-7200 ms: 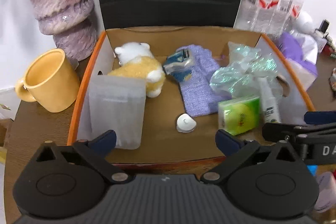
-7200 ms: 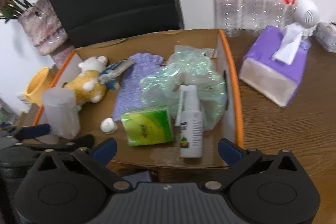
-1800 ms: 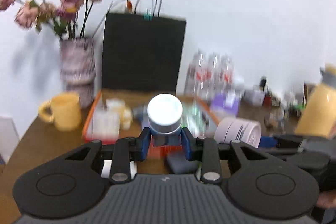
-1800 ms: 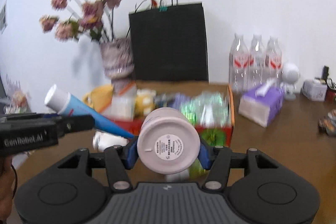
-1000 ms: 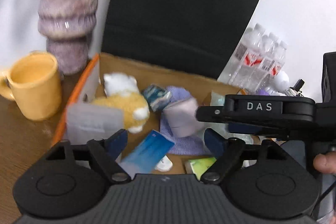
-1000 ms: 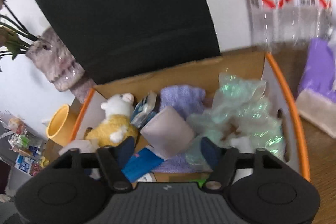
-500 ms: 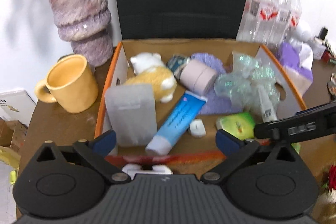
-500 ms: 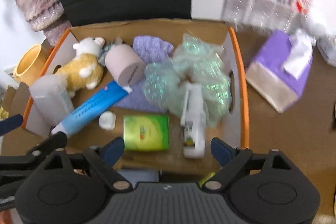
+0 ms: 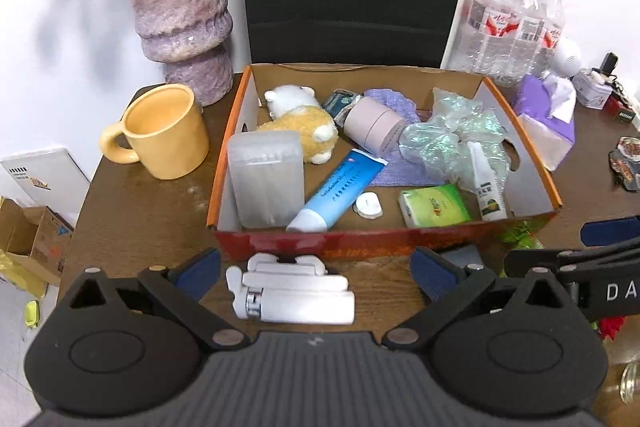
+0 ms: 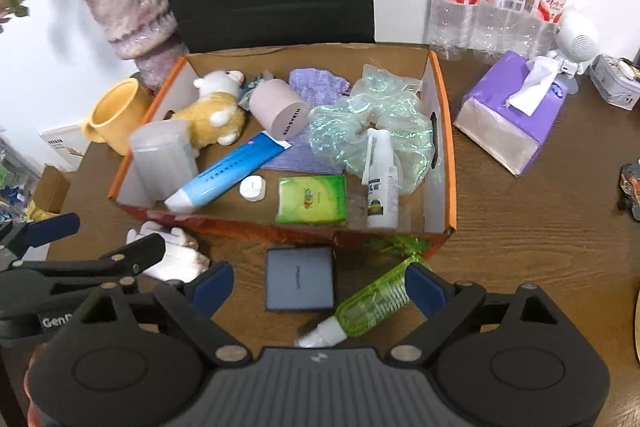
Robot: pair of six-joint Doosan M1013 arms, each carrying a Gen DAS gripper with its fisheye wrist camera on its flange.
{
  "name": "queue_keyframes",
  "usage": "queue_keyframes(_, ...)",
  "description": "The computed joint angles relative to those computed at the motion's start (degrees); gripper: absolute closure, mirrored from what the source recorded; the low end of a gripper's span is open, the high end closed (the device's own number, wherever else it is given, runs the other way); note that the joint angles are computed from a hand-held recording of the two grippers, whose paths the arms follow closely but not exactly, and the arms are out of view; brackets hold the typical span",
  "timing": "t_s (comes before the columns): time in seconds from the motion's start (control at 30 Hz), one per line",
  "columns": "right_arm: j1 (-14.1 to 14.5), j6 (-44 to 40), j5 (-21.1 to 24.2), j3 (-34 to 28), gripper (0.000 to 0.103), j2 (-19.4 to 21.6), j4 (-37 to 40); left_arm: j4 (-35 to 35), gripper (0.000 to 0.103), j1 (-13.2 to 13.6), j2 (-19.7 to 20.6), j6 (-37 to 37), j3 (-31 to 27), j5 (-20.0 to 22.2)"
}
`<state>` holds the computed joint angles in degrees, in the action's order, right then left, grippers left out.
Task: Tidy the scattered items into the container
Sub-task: 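Withdraw both tools from the box back toward the remaining items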
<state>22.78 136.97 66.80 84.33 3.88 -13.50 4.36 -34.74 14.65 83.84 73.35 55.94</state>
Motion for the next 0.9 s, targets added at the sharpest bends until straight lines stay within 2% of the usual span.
queue_keyframes(0.17, 3.11, 4.5, -3.03, 3.6, 0.01, -3.17, -3.79, -2.29, 0.0, 0.2, -3.72, 1.75, 4.72, -3.19)
queue_keyframes(0.3, 6.26, 7.51, -5.54, 7.06, 0.008, -5.29, -7.32, -2.39, 0.0, 0.03, -7.3, 1.17, 10.46, -8.75)
queue_keyframes(0.37, 8.06, 7.97, -5.24, 8.39, 0.004, -5.81, -9.68, -2.29, 0.0, -0.14, -8.63, 0.4, 12.93, -10.07)
queue_keyframes(0.47, 10.69, 11.14, -5.06, 10.49, 0.003, -6.46, -13.6, 0.1, 0.0, -0.87, -11.05, -2.83, 17.34, -13.56)
queue_keyframes(0.67, 16.23, 23.23, -11.3, 18.6, 0.003, -9.55, -22.43, 4.77, 0.0, -2.02, -16.23, -9.44, 27.3, -22.41)
queue_keyframes(0.77, 18.91, 30.14, -14.46, 23.29, 0.003, -10.95, -26.84, 5.57, 0.0, -2.57, -18.31, -8.6, 32.26, -26.84)
queue_keyframes(0.9, 22.31, 39.08, -12.8, 26.58, 0.003, -11.14, -32.8, 9.04, 0.0, -3.26, -20.4, -10.56, 36.46, -30.89)
